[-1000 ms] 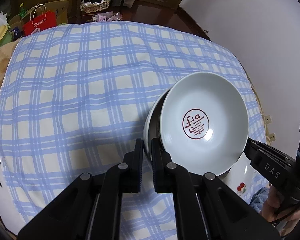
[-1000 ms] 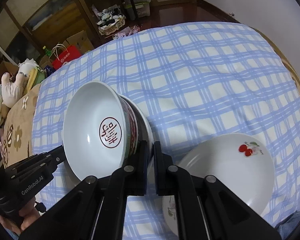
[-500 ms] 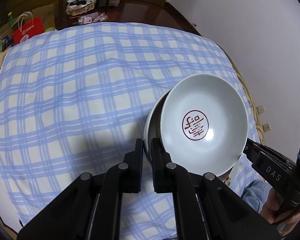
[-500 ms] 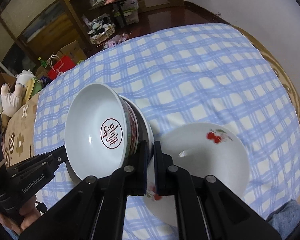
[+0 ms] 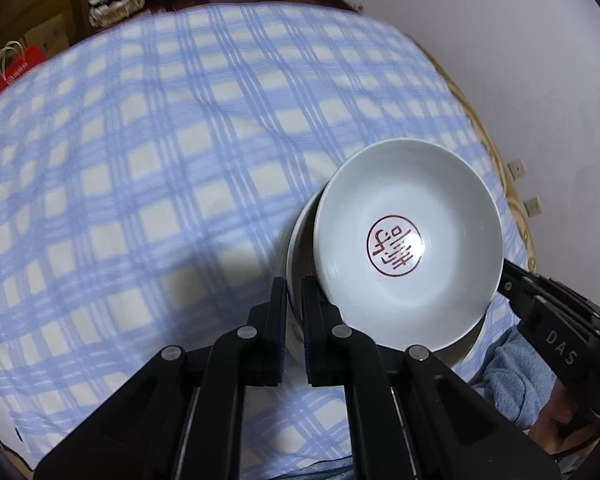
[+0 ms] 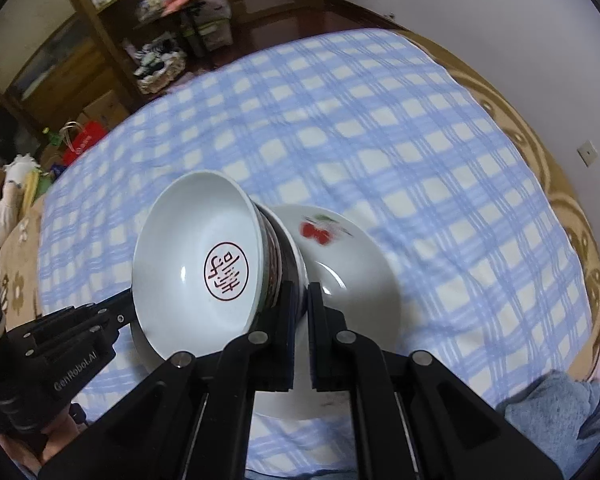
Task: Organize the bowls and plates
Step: 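Lift the bowl stack with both grippers and carry it to the cherry plates, then lower the bowl stack onto the cherry plates with both grippers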
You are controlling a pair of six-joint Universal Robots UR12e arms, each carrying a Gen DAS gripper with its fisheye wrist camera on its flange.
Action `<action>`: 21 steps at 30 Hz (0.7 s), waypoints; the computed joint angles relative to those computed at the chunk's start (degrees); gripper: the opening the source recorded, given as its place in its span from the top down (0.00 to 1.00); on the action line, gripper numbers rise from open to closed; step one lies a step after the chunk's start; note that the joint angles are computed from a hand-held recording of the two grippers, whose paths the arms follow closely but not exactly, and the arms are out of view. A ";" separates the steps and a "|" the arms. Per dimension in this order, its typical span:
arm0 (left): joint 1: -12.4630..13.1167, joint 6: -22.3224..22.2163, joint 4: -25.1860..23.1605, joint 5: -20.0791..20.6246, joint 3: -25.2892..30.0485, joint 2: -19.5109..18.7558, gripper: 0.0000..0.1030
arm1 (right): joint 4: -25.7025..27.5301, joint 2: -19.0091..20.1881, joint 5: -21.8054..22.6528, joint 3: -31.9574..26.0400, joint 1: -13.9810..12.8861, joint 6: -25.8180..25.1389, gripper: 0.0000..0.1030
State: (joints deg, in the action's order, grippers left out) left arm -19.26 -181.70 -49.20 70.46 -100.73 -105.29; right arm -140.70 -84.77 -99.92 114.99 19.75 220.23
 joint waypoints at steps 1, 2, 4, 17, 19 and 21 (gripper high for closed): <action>-0.28 0.11 0.11 0.12 -0.05 -0.17 0.95 | 0.51 -0.14 -0.26 0.41 -0.09 -0.03 0.94; -0.62 0.18 0.56 0.70 -0.08 -0.21 0.95 | 0.50 -0.28 -0.40 0.79 -0.11 0.10 0.94; -1.57 0.50 1.70 2.84 0.02 -0.09 0.95 | -0.76 -0.85 -0.08 1.83 -0.39 0.46 0.94; -2.68 0.67 2.47 3.59 1.87 -1.45 0.93 | -4.08 -2.04 1.32 4.64 -2.22 4.08 0.95; -2.76 1.72 3.58 4.40 1.68 -1.30 0.86 | -4.87 -2.25 1.68 5.23 -2.50 3.99 0.96; -2.81 2.72 3.49 5.17 1.74 -1.14 0.84 | -7.37 -2.91 2.00 6.30 -3.07 4.87 0.96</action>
